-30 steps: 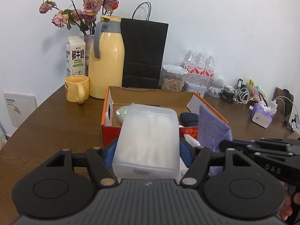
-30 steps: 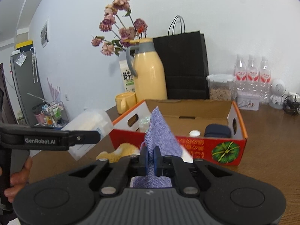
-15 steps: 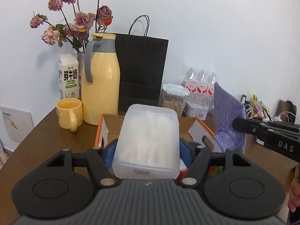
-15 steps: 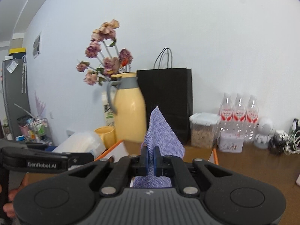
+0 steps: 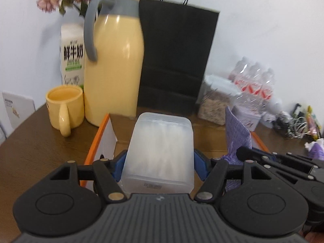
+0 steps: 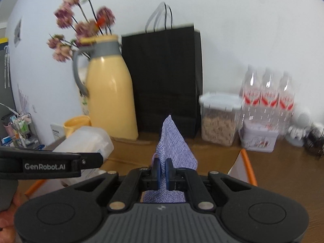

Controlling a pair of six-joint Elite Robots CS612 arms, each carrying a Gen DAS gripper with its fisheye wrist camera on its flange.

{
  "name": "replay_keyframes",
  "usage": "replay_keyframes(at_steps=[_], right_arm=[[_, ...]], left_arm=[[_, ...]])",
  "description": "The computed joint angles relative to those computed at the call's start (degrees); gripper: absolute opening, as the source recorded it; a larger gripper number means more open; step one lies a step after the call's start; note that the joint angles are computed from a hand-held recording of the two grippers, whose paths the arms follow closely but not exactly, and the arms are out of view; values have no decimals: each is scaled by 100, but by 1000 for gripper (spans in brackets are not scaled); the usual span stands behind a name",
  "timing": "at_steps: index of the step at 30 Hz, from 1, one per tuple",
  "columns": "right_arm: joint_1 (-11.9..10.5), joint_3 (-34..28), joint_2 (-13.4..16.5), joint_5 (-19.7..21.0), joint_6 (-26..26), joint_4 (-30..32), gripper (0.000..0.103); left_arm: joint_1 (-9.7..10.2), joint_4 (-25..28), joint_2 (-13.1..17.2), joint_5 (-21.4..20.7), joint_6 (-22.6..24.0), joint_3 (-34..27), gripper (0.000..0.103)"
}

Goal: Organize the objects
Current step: 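Open both tools to drop the container and cloth into the box, then withdraw both tools from the box toward the plush hamster and white cap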

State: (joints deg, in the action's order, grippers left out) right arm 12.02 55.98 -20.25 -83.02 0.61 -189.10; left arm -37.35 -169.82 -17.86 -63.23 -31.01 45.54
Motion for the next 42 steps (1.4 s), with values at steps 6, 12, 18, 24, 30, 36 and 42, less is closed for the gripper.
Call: replay_keyframes(at_steps=[6, 12, 18, 24, 30, 36, 42], right_arm=[[-17, -234, 157, 98, -7, 456, 5], [-32, 7, 25, 162, 70, 452, 37], [-49, 177, -63, 37, 166, 267, 94], [-50, 268, -135, -12, 205, 180, 103], [-24, 498, -275, -104, 141, -156, 103], [28, 1001, -558, -201, -7, -755, 103], [90, 1597, -867, -185, -194, -1270, 103]], left_arm=[[57, 432, 129, -133, -106, -214, 68], [10, 381, 95, 107, -41, -147, 88], [-41, 226, 66, 478, 27, -91, 103], [-66, 67, -3, 564, 44, 20, 103], [-124, -535, -187, 600, 325, 377, 103], [-209, -1187, -479, 601, 571, 944, 103], [-304, -1780, -827, 636, 790, 1641, 103]])
